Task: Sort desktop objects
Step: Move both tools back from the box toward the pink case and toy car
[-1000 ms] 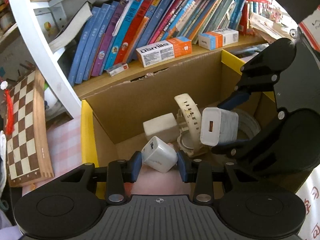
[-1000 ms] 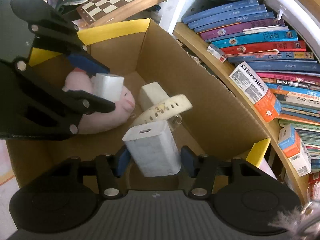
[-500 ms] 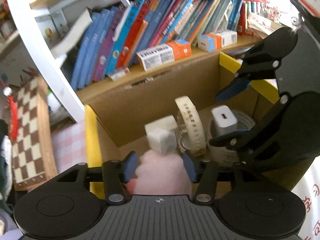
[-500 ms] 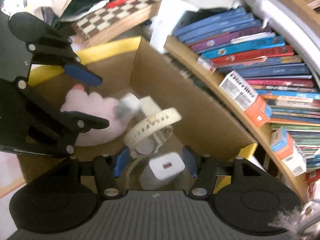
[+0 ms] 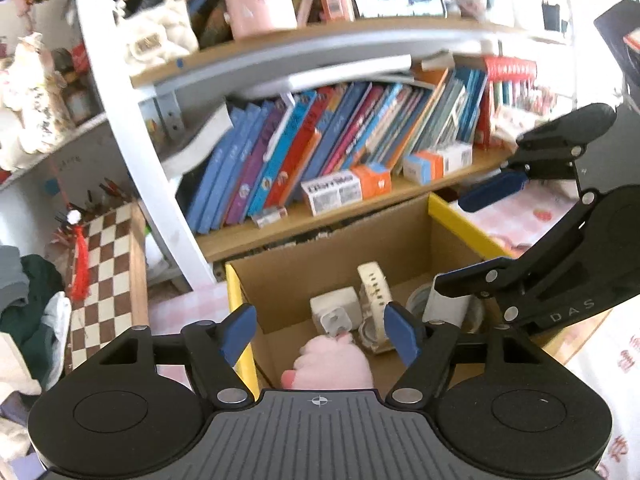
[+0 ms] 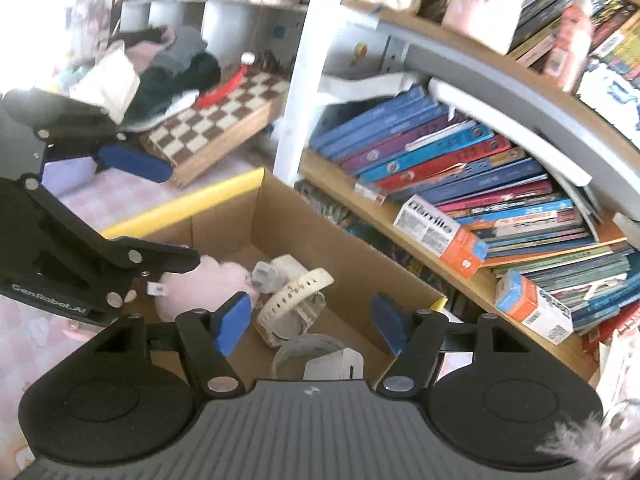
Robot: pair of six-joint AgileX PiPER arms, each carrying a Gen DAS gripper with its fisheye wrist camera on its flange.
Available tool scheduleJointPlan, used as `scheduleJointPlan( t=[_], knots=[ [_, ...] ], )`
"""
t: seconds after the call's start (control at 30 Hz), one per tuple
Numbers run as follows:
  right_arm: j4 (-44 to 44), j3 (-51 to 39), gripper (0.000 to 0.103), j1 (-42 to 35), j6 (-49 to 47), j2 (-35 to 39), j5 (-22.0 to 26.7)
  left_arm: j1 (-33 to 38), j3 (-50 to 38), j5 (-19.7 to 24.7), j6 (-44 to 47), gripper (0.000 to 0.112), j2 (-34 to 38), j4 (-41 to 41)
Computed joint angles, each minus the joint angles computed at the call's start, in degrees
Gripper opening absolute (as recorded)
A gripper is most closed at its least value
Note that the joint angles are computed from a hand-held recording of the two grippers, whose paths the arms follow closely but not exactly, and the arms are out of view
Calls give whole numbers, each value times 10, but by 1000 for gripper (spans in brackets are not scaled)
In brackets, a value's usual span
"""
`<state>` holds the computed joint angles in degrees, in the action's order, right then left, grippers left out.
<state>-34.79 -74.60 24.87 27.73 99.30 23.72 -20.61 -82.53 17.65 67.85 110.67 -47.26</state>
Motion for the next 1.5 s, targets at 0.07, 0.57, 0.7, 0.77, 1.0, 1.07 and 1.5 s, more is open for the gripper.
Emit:
scheduleJointPlan(
  t=[0.07, 0.57, 0.7, 0.77, 1.0, 1.07, 1.5],
  knots=[
    [-48, 24, 66, 11, 60, -23, -1, 6, 31, -4, 58, 73, -25, -66],
    [-288, 196, 68, 131, 405, -174, 105, 77, 236, -3, 322, 80, -177, -365],
    [-292, 228, 68, 166, 458, -189, 140, 98, 276, 2, 331, 80, -199, -375],
    [-291, 241, 68, 184, 481, -192, 155, 109, 296, 7, 341, 80, -210, -379],
    [-282, 281, 68, 251, 566, -197, 203, 140, 354, 21, 366, 80, -236, -385],
    [-278, 290, 68, 272, 591, -194, 216, 147, 370, 25, 370, 80, -243, -387],
    [-282, 330, 68, 381, 739, -131, 258, 160, 467, 25, 424, 80, -271, -415]
  ],
)
